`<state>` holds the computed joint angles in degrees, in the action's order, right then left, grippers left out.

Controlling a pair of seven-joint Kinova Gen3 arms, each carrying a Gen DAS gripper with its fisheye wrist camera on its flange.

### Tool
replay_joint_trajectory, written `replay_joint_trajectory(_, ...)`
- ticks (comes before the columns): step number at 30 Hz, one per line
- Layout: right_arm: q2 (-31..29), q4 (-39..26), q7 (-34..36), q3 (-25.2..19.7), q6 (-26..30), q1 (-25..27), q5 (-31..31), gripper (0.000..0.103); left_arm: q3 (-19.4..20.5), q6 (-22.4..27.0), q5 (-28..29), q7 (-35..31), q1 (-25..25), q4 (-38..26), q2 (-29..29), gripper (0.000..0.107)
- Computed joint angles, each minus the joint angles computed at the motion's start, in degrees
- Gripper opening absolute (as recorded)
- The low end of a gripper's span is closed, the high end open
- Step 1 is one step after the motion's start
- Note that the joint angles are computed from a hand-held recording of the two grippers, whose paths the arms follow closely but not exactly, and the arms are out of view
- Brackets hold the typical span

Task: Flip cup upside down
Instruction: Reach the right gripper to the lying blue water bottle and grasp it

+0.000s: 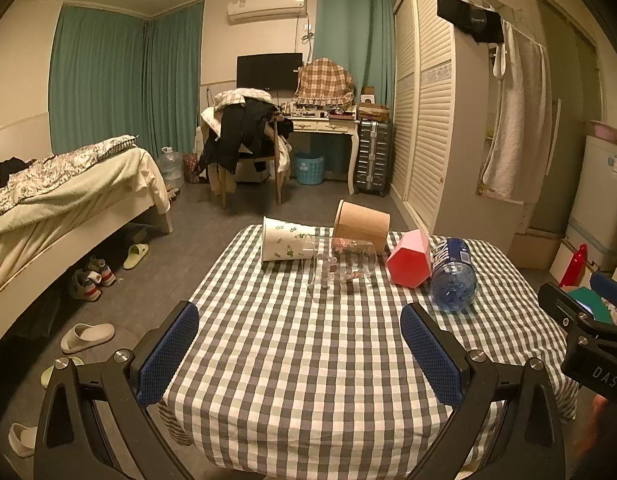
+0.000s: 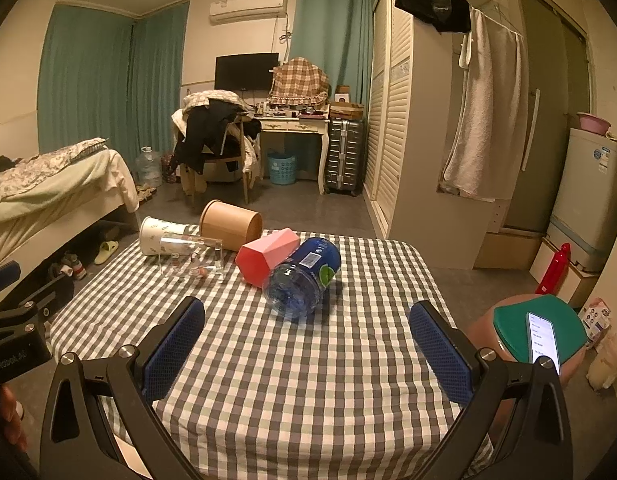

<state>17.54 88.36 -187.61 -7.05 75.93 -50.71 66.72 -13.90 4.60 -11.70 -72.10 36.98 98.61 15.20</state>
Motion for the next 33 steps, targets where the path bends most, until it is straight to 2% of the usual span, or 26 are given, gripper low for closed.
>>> replay_joint_trajectory(3,0.25,-0.25,0.44,0.2,-0.63,0.66,-0.58,0.103,0.72,0.97,0.15,-0.1,-0.65,-1.19,0.82,0.103)
replay_joint_trajectory(15,4.88,-5.86,6.67,3.56,-4.78,5.53,-7.43,0.103,9.43,7.24,0.92,-1.87,-9.7,-10.36,7.2,0.103)
replay_joint_trajectory(22,10.0,-12.9,11.56,7.75,-8.28,8.95,-12.57,0.103,12.18,11.57,1.99,-3.9,-13.17,-18.58,13.24,0.103)
replay_joint_trajectory(25,13.13,-17.38,15.72,8.97,-9.59,10.86,-15.91,0.103,13.76,13.61,3.15,-5.17,-14.8,-21.97,15.83,0.103)
replay_joint_trajectory(33,21.81,-28.12,24.06,13.32,-7.46,12.95,-23.94,0.103,14.54,17.56,4.59,-7.38,-16.19,-27.35,20.21,0.103)
